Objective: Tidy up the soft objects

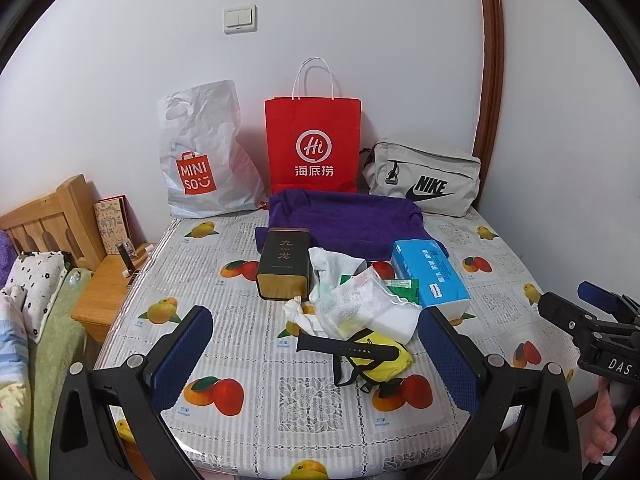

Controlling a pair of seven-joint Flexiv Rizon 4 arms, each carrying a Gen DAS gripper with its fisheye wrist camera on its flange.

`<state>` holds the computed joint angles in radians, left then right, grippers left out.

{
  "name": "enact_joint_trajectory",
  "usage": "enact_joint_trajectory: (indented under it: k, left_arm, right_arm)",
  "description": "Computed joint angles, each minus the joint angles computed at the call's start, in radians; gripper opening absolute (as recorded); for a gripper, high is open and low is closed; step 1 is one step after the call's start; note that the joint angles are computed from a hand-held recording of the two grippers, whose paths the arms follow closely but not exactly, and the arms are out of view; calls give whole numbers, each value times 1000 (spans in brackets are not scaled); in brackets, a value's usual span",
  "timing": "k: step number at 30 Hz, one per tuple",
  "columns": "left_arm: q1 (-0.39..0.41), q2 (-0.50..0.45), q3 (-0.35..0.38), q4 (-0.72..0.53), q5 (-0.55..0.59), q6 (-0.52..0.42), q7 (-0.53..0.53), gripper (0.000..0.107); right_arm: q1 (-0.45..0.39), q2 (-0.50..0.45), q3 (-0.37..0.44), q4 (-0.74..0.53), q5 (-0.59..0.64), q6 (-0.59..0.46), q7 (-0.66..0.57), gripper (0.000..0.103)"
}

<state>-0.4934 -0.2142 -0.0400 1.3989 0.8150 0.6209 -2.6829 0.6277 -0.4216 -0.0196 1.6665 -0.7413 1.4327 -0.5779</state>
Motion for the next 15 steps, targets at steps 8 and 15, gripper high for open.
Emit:
enact_joint_trajectory:
  k: [8,15]
  left_arm:
    - [2,2,-1,2,0,1,0,103]
    - [1,1,-2,1,0,0,0,103]
  right_arm:
    - [2,0,-3,2,-3,1,6,103]
    - [1,0,-2,0,-2,4,5,103]
